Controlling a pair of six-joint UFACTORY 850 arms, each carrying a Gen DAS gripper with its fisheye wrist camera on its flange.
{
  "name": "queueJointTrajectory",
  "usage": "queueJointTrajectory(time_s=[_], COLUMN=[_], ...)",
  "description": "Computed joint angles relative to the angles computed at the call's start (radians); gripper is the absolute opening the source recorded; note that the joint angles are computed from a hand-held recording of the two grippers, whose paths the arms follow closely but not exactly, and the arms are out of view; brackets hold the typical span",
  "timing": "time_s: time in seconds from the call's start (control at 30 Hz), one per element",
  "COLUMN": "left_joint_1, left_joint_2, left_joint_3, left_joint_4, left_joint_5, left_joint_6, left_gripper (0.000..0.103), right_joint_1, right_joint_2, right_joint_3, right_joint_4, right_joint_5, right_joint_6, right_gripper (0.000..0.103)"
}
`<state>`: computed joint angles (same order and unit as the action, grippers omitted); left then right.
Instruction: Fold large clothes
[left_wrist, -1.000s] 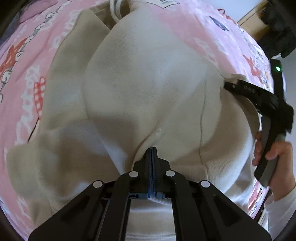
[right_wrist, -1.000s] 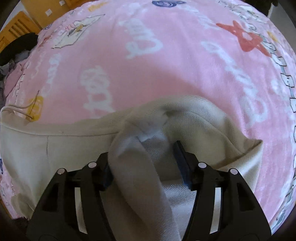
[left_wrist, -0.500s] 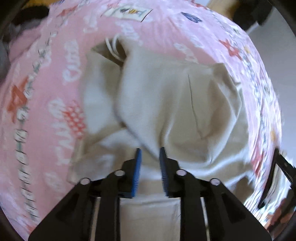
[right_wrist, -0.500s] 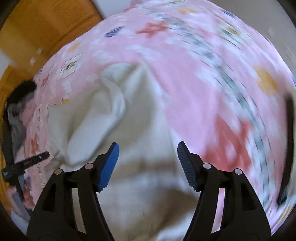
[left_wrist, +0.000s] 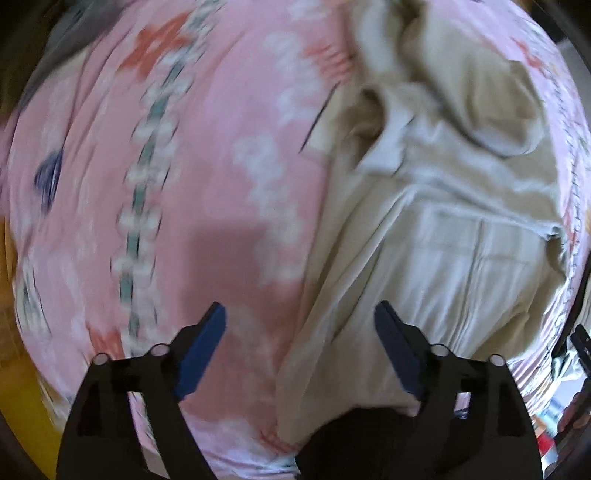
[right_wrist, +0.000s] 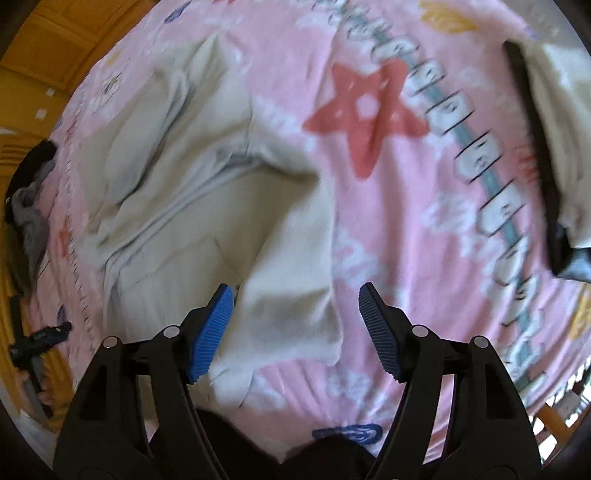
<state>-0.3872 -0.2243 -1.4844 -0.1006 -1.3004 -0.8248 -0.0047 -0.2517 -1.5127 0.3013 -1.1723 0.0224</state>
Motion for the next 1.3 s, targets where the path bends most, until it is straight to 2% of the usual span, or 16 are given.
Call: queueJointTrajectory(time_s=[0.2, 0.37, 0.47, 0.57, 0.77, 0.83, 0.87, 0.9, 0.93, 0.97, 1.0, 1.03, 1.07, 1.1, 1.2, 1.3], left_joint_1=[-0.082, -0.126, -0.137, -0.138, -0.133, -0.123, -0.116, -0.118, -0.131, -0.137, -0.142, -0.148, -0.153, -0.16, -0.166, -0.151], left_joint_2=[0.121, 0.152, 0.176, 0.178, 0.135, 0.123, 0.118, 0.106, 0.091, 0.086, 0.087, 0.092, 0.095, 0.102, 0.131, 0.16], left_joint_3=[0.191, 0.295, 0.35, 0.387, 0.41, 0.412, 0.417, 0.408, 0.389, 0.379, 0.374, 0.367, 0.36, 0.35, 0.315, 0.261], left_joint_4=[-0.025, -0.082, -0.156, -0.203, -0.208, -0.256, -0.295, -0.298, -0.258, -0.241, -0.237, -0.234, -0.231, -0.229, -0.224, -0.213], left_joint_5=[0.089, 0.083, 0.113, 0.149, 0.162, 0.177, 0.187, 0.178, 0.158, 0.151, 0.155, 0.164, 0.17, 0.18, 0.21, 0.239], left_joint_6=[-0.109, -0.106, -0.083, -0.031, 0.066, 0.101, 0.131, 0.136, 0.114, 0.104, 0.098, 0.093, 0.09, 0.09, 0.076, 0.055], left_gripper=[0.086, 0.086, 0.087, 0.088, 0.088, 0.072, 0.052, 0.036, 0.03, 0.018, 0.012, 0.012, 0.01, 0.01, 0.009, 0.009], right_joint_1=[-0.008, -0.031, -0.072, -0.091, -0.07, -0.062, -0.05, -0.041, -0.035, -0.034, -0.035, -0.028, -0.013, -0.002, 0.015, 0.002], right_joint_2=[-0.05, -0.091, -0.097, -0.085, -0.038, -0.012, 0.001, 0.014, 0.019, 0.016, 0.013, 0.013, 0.016, 0.02, 0.037, 0.053], right_joint_3=[0.047, 0.066, 0.097, 0.143, 0.241, 0.271, 0.281, 0.291, 0.296, 0.294, 0.291, 0.288, 0.282, 0.28, 0.261, 0.21], right_joint_4=[0.088, 0.079, 0.169, 0.241, 0.28, 0.285, 0.267, 0.259, 0.261, 0.275, 0.293, 0.29, 0.272, 0.265, 0.285, 0.338], right_joint_5=[-0.022, -0.11, -0.179, -0.169, -0.023, 0.032, 0.059, 0.075, 0.073, 0.061, 0.04, 0.031, 0.023, 0.017, -0.014, -0.023], right_joint_6=[-0.228, -0.339, -0.398, -0.442, -0.391, -0.388, -0.386, -0.378, -0.369, -0.366, -0.366, -0.361, -0.356, -0.354, -0.313, -0.242], right_gripper=[0.076, 0.076, 0.076, 0.076, 0.079, 0.079, 0.079, 0.074, 0.06, 0.053, 0.04, 0.027, 0.023, 0.013, 0.012, 0.01])
